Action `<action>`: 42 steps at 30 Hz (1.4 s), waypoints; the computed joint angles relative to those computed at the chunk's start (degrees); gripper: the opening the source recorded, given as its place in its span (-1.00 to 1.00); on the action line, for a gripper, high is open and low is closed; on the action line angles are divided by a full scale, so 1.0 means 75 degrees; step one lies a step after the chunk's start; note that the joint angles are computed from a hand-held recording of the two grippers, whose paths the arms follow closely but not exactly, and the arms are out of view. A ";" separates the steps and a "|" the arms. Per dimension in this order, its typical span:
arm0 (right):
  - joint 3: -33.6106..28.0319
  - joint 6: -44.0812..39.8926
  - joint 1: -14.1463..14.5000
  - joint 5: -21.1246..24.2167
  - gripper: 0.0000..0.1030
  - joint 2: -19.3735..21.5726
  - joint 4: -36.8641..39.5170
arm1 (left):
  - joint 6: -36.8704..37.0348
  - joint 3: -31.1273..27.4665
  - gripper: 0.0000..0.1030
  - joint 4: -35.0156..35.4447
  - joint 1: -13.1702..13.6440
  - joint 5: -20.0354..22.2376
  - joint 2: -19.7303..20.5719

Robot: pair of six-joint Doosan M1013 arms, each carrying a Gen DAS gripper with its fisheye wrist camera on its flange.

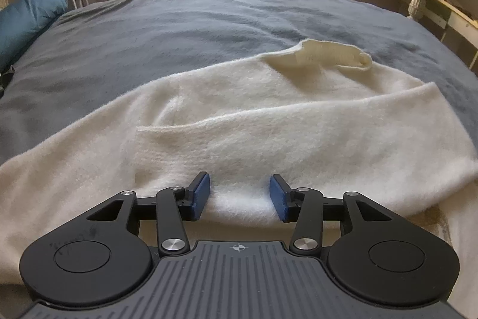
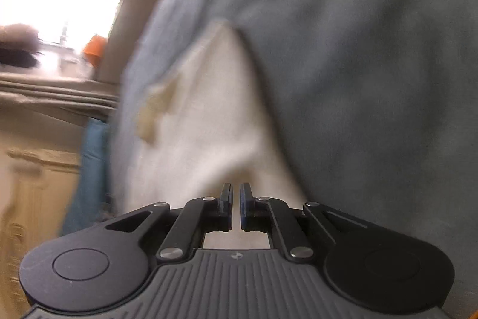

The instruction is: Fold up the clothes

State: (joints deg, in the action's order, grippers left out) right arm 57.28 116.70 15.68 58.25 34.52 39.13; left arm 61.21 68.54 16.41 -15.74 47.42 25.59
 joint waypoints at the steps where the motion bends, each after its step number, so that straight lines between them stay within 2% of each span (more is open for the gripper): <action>1: 0.0226 0.0034 -0.0040 -0.0109 -0.96 -0.0079 0.0192 | -0.0061 -0.0016 -0.10 0.0015 -0.0002 0.0020 0.0010; 5: 0.1435 -0.0578 -0.0245 -0.1134 -0.90 -0.0584 0.2111 | -0.0156 -0.0068 -0.10 0.0015 -0.0009 0.0128 0.0012; 7: 0.1860 -0.1289 -0.0302 -0.1306 -0.83 -0.0799 0.2995 | -0.0121 -0.0065 -0.09 -0.0011 -0.0006 0.0164 -0.0009; 8: 0.1973 -0.1404 -0.0306 -0.1303 -0.80 -0.0863 0.3098 | -0.0106 -0.0066 -0.09 -0.0034 -0.0002 0.0182 -0.0019; 11: 0.1941 -0.0377 -0.0241 -0.1045 -0.80 -0.0856 0.1856 | -0.0161 -0.0112 -0.09 -0.0102 0.0018 0.0287 -0.0024; 12: 0.1984 -0.0064 -0.0243 -0.1033 -0.86 -0.0852 0.1757 | -0.0201 -0.0125 -0.09 -0.0100 0.0023 0.0324 -0.0030; 14: 0.2108 -0.0120 -0.0226 -0.1323 -0.82 -0.0914 0.2083 | -0.0299 -0.0106 -0.08 -0.0049 0.0030 0.0340 -0.0073; 17: 0.1667 -0.0728 -0.0111 -0.1410 -0.81 -0.0757 0.2285 | -0.0383 -0.0028 -0.07 -0.0010 0.0052 0.0367 -0.0147; 21: 0.0402 -0.1228 0.0077 -0.1228 -0.81 -0.0048 0.2522 | -0.0341 0.0053 -0.06 -0.0053 0.0072 0.0380 -0.0184; 24: -0.0310 -0.1317 0.0202 -0.1413 -0.81 0.0460 0.2618 | -0.0348 0.0070 -0.04 -0.0027 0.0072 0.0355 -0.0182; 26: -0.0763 -0.0853 0.0310 -0.1454 -0.81 0.0752 0.1833 | -0.0379 0.0075 -0.04 -0.0027 0.0077 0.0333 -0.0183; 27: -0.1023 -0.0358 0.0391 -0.1265 -0.85 0.0864 0.0905 | -0.0409 0.0085 -0.04 0.0000 0.0074 0.0318 -0.0190; 28: -0.1195 -0.0069 0.0448 -0.0990 -1.00 0.0968 0.0347 | -0.0474 0.0108 -0.04 0.0111 0.0053 0.0302 -0.0212; 29: -0.1230 0.0081 0.0478 -0.0941 -1.00 0.1000 0.0189 | -0.0528 0.0136 -0.04 0.0279 0.0018 0.0275 -0.0245; 33: -0.1011 -0.0366 0.0445 -0.1243 -0.96 0.0907 0.0996 | -0.0092 0.0406 -0.04 0.0951 -0.0172 -0.0191 -0.0462; 36: -0.1265 -0.0768 0.0481 -0.1203 -0.95 0.1083 0.1456 | 0.0915 0.0419 -0.04 0.1082 -0.0336 -0.0139 -0.0509; 39: -0.2235 -0.0704 0.0604 -0.0581 -0.98 0.1577 0.0570 | 0.1604 0.0517 -0.04 0.1375 -0.0466 -0.0140 -0.0597; 42: -0.3099 -0.0850 0.0805 -0.0038 -0.99 0.1903 -0.0606 | 0.1325 0.0765 -0.04 0.1683 -0.0493 -0.0430 -0.0774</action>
